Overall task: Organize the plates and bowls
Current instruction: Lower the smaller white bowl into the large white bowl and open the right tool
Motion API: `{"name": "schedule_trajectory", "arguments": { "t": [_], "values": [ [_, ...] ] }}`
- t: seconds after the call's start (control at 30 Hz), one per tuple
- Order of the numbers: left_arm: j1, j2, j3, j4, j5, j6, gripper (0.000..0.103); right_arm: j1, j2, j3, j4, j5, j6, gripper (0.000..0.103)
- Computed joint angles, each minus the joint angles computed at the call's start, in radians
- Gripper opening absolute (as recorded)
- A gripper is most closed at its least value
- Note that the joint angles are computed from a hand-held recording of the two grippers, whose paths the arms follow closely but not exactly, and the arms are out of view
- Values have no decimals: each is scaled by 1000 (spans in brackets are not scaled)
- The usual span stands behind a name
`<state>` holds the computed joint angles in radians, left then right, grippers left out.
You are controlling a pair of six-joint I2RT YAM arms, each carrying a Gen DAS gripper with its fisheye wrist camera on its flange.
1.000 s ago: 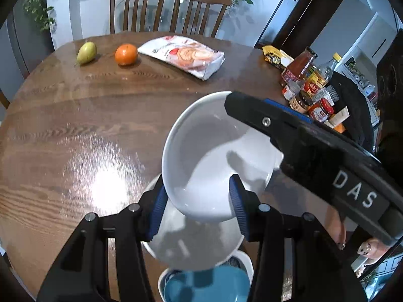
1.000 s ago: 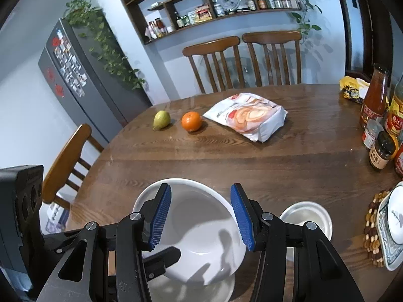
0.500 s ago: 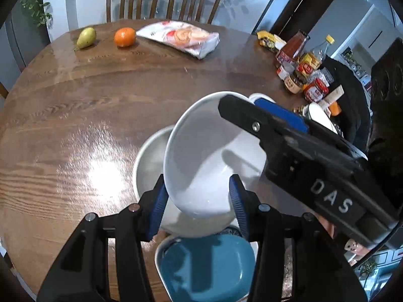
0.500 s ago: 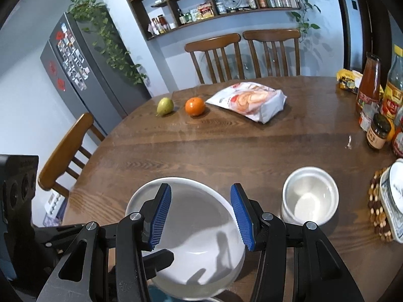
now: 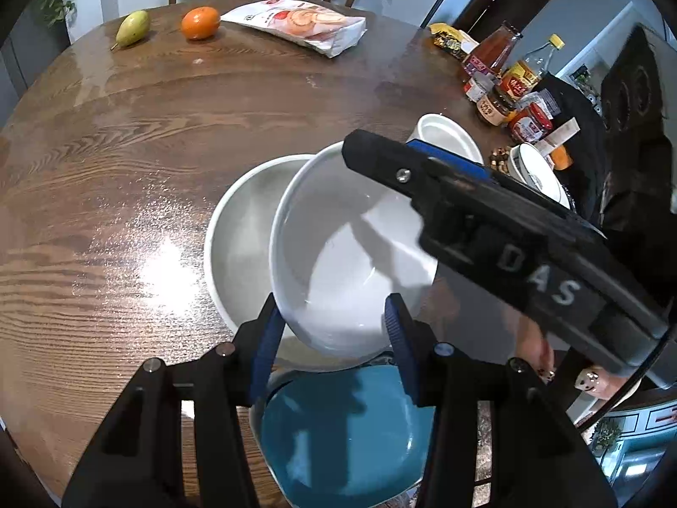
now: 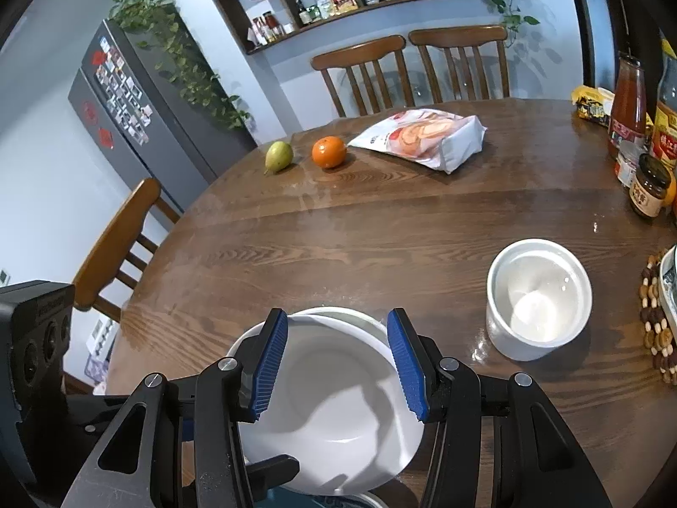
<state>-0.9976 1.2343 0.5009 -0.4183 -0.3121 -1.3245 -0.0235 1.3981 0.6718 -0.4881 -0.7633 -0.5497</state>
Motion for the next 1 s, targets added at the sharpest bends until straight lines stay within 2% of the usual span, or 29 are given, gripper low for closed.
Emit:
{"name": "schedule_trajectory", "arguments": {
  "t": [0.23, 0.63, 1.0],
  "values": [
    [41, 25, -27, 27, 15, 2, 46, 80, 49, -17, 75, 88, 63, 52],
    [64, 42, -38, 41, -24, 2, 48, 122, 28, -64, 154, 149, 84, 52],
    [49, 39, -45, 42, -79, -9, 56, 116, 33, -74, 199, 141, 91, 52]
  ]
}}
